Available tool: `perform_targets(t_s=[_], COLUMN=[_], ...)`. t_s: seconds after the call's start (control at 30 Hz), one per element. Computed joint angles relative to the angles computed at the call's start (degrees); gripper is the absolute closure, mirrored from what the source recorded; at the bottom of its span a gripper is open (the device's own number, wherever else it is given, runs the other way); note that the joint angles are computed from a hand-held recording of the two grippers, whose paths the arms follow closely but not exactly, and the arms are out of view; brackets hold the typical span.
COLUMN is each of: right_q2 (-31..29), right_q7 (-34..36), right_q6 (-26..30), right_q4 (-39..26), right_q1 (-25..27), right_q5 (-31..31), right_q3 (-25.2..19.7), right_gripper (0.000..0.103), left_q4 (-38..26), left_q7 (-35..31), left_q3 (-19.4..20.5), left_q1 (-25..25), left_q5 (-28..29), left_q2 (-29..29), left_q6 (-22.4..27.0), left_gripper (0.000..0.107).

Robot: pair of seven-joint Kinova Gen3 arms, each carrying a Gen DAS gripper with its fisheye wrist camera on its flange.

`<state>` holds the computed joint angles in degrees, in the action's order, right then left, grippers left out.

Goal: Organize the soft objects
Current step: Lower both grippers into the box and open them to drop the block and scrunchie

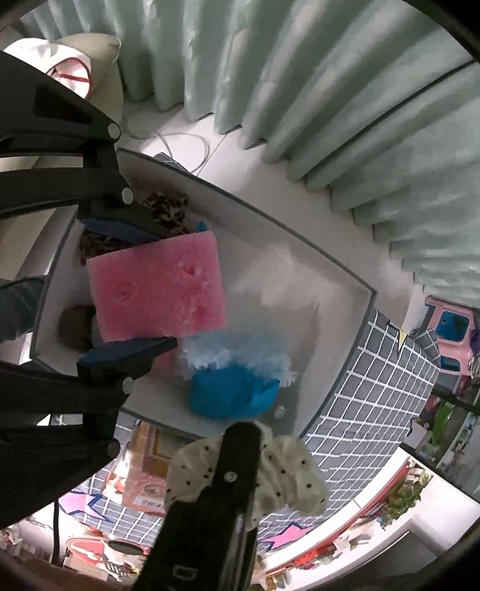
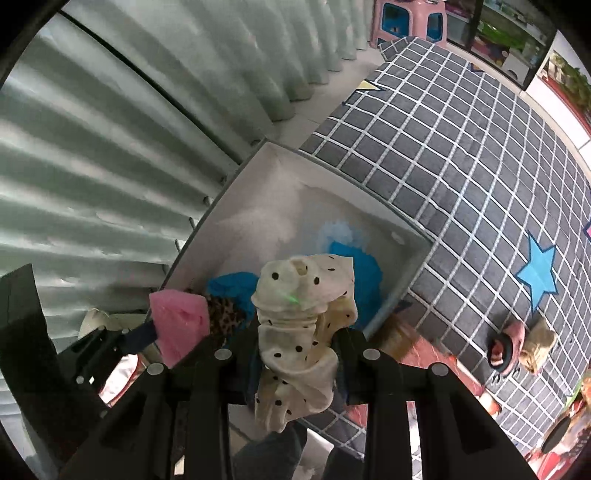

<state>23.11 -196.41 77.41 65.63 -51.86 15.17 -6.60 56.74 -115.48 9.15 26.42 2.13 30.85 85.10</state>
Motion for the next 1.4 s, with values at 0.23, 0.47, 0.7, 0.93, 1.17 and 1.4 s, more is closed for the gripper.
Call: perform_targets(t_s=[0.23,0.47,0.7,0.93,1.17,1.4], right_q2=[-0.2,1.1,0.5,0.7,0.6,0.0], right_q7=[1.8,5.2,5.3,6.4,6.7,7.8], right_q6=[-3.1,-3.6,-7.3,-8.0,-9.5,-11.3], right_q4=[2.1,1.7,4.6,4.7,5.7,6.9], right_q1=[2.6,4.3,5.6,6.1,6.4,6.9], right_q5=[-0.1,-1.2,-2.7,-3.5,-4.1,-4.5], right_q3=[0.4,0.7,0.8,0.6,0.7,0.4], right_gripper=[0.070,0.070,0.070,0.070,0.070,0.070], left_q4=[-1.7,-3.3,-4.8,-5.7,-6.1,-6.1], left_q7=[2.4,3.8,4.5,4.9,4.7,5.2], left_q3=[-0.4,-0.6,-0.6,-0.6,-0.6,-0.6], left_q1=[1.0,1.6,2.0,2.4,2.5,2.0], left_q5=[-0.4,-0.5,-0.6,-0.5,-0.3,0.5], left_q2=[1.9,3.4,4.8,5.6,6.0,6.1], left_q6=[-0.2,0.1,1.0,2.1,2.4,2.5], left_gripper=[0.056,0.056,0.056,0.056,0.056,0.038])
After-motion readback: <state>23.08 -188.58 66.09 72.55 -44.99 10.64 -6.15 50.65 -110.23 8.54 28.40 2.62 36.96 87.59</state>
